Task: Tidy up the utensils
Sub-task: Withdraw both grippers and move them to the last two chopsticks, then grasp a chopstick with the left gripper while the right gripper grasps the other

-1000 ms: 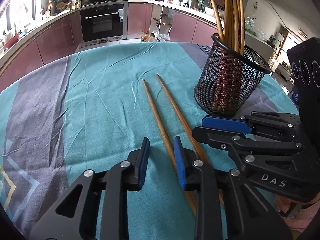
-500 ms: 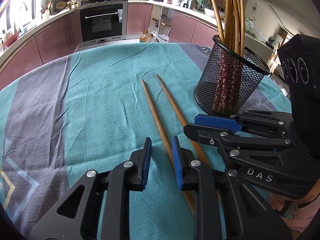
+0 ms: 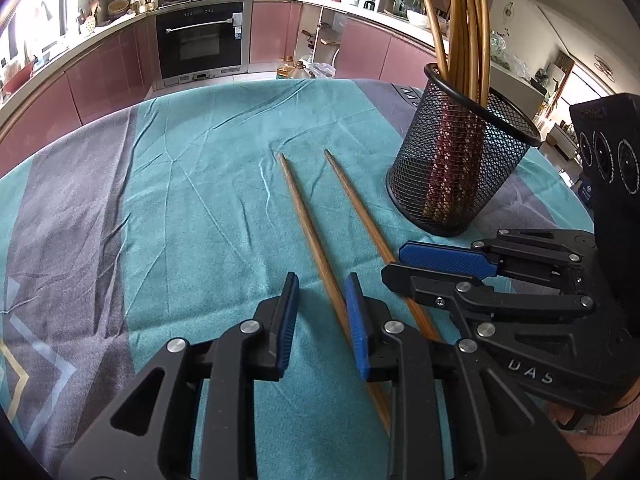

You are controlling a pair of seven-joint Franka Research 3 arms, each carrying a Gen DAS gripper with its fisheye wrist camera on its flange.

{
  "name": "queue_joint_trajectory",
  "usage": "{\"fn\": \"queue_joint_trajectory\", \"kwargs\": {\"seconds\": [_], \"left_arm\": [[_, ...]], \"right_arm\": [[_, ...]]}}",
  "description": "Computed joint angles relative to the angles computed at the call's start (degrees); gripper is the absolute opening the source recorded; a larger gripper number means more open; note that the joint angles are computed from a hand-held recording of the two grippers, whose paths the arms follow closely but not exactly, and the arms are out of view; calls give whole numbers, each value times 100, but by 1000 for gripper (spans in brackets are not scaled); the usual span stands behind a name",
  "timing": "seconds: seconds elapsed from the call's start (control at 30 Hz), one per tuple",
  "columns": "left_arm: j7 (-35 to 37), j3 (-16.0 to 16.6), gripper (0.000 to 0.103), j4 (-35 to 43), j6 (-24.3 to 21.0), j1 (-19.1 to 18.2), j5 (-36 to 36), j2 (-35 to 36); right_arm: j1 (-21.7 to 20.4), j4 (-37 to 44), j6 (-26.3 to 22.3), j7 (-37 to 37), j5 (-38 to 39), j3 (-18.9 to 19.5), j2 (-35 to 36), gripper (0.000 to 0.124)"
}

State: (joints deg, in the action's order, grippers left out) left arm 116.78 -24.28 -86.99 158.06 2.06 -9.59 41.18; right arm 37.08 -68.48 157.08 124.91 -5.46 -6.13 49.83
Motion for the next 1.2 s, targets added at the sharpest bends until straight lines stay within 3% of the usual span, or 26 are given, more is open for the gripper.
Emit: {"fn": "queue_joint_trajectory", "kwargs": {"seconds": [0.1, 0.2, 0.43, 0.57, 0.73, 0.83, 0.9, 0.97, 1.2], "left_arm": [[-74, 56, 21, 186, -116, -55, 31, 87], [-52, -30, 10, 169, -155, 26, -62, 89], [-52, -101, 9, -331, 96, 168, -232, -188], [-18, -96, 10, -634, 214, 194, -192, -380], [-137, 64, 16, -419, 147, 7, 27, -276], [-221, 160, 16, -190, 99, -128, 188, -139], [-269, 183, 16, -77, 84, -170, 246, -64], [-382, 250, 9, 0, 85, -238, 314, -23], [-364, -10, 8, -189, 204, 39, 153, -98]], "right_arm": [[-25, 24, 96, 19, 35, 12, 45, 14], [-78, -96, 233, 5, 142, 79, -5, 10], [-61, -832, 595, -131, 325, 137, -438, 6], [147, -944, 369, -113, 131, -95, -552, 11], [341, -496, -11, 87, -254, -372, -316, 19], [333, -175, -186, 117, -485, -382, -127, 19], [305, -93, -212, 174, -555, -367, -77, 13], [204, -147, -90, 152, -518, -248, -94, 8], [54, -796, 560, 132, -200, -68, -411, 6]]}}
